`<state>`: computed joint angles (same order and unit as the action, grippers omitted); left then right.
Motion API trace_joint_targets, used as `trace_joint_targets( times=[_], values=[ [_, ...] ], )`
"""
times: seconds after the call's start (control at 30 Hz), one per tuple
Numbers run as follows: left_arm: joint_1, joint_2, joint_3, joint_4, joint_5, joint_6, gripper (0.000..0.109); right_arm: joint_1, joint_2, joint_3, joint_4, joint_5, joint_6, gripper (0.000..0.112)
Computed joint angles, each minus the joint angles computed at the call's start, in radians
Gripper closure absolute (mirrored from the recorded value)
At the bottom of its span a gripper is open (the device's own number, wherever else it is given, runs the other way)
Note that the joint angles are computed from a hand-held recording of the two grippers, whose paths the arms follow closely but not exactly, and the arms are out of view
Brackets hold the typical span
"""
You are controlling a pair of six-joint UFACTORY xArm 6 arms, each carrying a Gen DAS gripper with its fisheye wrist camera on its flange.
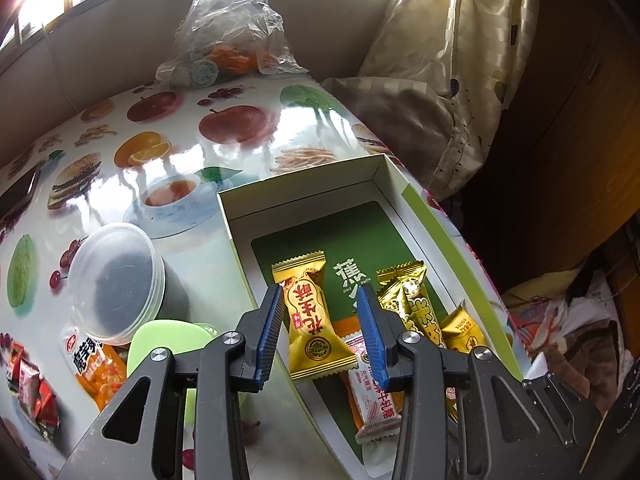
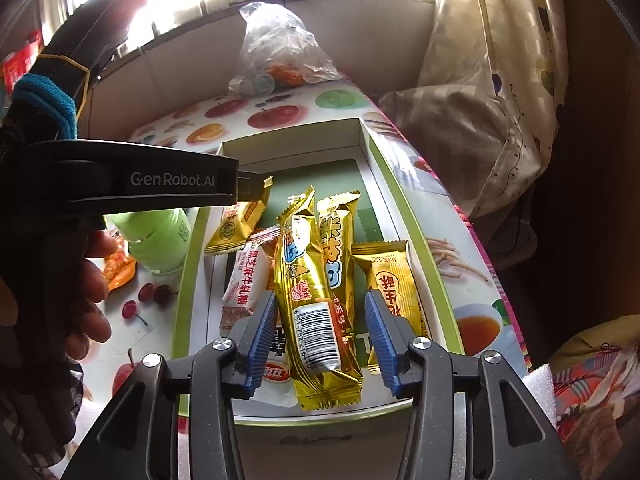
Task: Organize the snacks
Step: 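Withdraw both open tools from the box back over the snack pile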
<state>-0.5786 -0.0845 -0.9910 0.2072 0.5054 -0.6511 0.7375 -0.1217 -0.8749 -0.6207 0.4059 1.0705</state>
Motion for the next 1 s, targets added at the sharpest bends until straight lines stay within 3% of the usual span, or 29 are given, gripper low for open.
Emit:
trace_joint_targets(
  times=[0.73, 1.0],
  values=[
    [0.006, -0.289, 0.202, 0.126, -0.013, -0.137, 0.069, 0.097, -0.034, -0.066, -0.158, 0.160, 0.125, 0.064],
    [0.024, -0.423, 0.305, 0.156, 0.026, -0.182, 0.069, 0.141, -0.028, -0.102, -0.205, 0.214, 0.146, 0.064]
  ],
)
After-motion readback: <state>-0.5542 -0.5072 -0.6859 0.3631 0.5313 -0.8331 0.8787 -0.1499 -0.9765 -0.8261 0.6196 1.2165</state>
